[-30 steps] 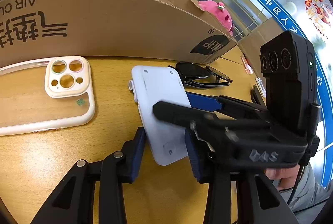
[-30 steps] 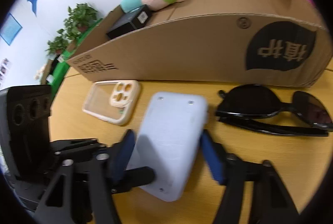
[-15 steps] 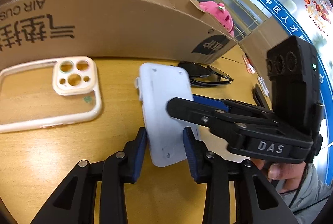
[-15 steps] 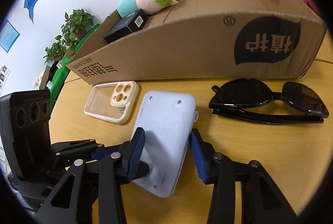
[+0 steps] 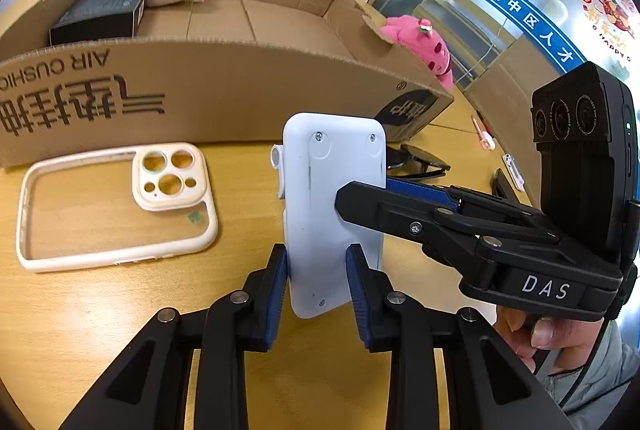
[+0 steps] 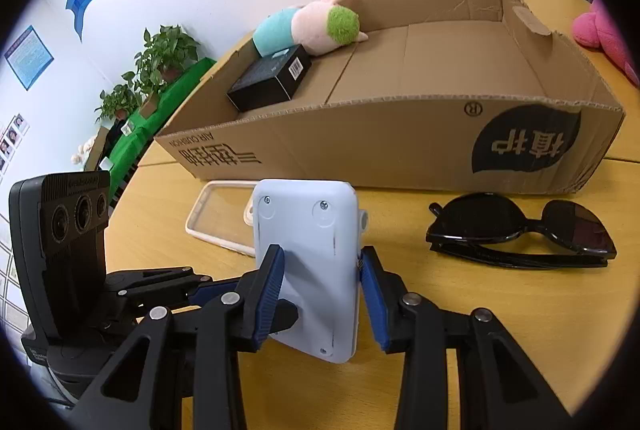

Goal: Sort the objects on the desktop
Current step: 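Carry the white power bank with the left gripper over the cardboard box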

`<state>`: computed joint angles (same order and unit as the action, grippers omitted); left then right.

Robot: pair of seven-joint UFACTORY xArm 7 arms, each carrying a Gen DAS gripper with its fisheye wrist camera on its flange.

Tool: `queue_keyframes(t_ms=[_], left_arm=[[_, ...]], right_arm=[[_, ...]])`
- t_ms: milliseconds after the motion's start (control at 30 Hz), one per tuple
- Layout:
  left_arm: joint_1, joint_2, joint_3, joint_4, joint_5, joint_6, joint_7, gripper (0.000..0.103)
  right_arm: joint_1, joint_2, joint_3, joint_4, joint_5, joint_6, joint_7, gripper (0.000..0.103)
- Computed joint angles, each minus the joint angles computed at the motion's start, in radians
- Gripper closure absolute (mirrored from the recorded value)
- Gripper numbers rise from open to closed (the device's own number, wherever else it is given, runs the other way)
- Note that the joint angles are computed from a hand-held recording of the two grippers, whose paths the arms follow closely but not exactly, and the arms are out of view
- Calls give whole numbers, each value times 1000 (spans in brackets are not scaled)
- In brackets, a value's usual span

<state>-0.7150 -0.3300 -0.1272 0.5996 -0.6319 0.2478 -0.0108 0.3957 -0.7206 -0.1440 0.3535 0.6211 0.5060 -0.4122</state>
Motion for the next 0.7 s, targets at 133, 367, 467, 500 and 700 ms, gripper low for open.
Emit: queue_keyframes(t_ms=[133, 367, 467, 500, 700], left_arm=[[15, -24, -10, -2, 32, -5, -23, 72], [35, -47, -18, 6, 104, -7, -77, 72], [57, -59, -30, 16, 144, -21, -119, 72], [70, -60, -42, 24, 168, -20, -141, 72], [108, -57, -40, 100, 282, 0, -161, 72]], right_arm=[[1, -24, 10, 2, -10, -13, 5, 65], [13, -43, 6, 13, -25, -33, 20, 65], [20, -45, 8, 29, -37, -51, 23, 65], [25, -43, 5, 37, -39, -57, 21, 65], [56, -37, -17, 90, -38, -109, 1, 65]])
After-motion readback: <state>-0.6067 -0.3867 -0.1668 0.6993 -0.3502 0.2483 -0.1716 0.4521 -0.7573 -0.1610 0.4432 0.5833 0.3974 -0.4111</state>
